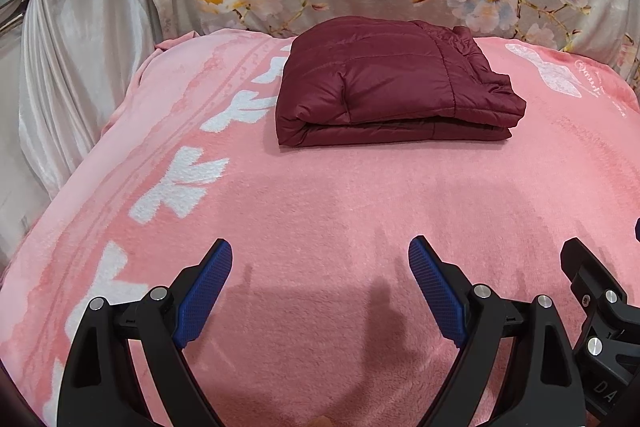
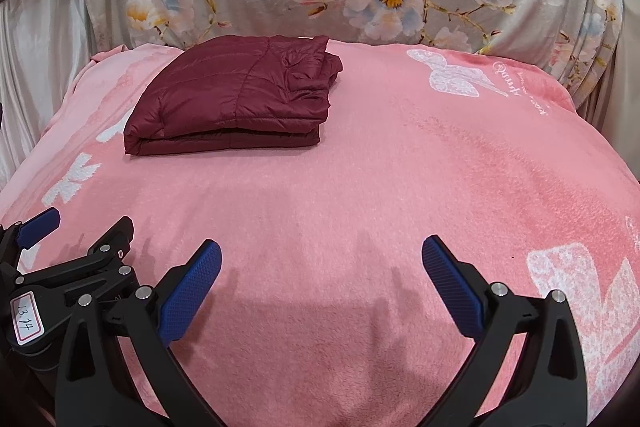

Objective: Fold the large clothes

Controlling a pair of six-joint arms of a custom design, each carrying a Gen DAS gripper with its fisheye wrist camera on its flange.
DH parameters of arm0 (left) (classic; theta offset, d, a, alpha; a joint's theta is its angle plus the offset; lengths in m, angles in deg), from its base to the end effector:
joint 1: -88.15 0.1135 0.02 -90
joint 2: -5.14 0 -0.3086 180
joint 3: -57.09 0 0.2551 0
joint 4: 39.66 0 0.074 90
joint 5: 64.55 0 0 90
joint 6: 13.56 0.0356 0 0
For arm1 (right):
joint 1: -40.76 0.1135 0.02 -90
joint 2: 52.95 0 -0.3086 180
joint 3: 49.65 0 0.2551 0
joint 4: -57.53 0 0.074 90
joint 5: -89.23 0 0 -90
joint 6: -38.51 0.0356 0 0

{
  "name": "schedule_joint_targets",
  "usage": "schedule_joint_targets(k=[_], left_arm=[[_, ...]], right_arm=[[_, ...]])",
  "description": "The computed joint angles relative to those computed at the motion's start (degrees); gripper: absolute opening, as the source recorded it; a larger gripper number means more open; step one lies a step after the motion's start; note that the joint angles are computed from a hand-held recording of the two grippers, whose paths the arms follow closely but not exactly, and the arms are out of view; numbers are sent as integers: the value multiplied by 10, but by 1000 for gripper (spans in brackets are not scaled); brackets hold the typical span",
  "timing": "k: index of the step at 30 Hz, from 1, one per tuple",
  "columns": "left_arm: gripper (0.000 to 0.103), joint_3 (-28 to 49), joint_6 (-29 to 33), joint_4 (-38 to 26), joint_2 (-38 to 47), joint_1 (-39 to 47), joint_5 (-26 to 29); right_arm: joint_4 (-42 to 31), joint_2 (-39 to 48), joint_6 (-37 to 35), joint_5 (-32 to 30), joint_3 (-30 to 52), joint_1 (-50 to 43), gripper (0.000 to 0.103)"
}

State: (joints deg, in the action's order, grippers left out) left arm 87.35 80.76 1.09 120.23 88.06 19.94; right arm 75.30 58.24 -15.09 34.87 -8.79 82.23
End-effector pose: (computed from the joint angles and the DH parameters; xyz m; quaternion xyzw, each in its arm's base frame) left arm 0.2525 0.0030 0.0628 0.0167 0.9198 0.0586 0.3877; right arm 0.2235 0.1699 0.0793 0.0582 0.9051 -0.0334 0.4198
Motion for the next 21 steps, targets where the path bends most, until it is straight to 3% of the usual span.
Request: schedule_joint_targets(k=[21], left_arm=[[87,2,2,-6,-4,1,-2]], right_arm=[[0,-2,-3,-2,-1,-2,98]])
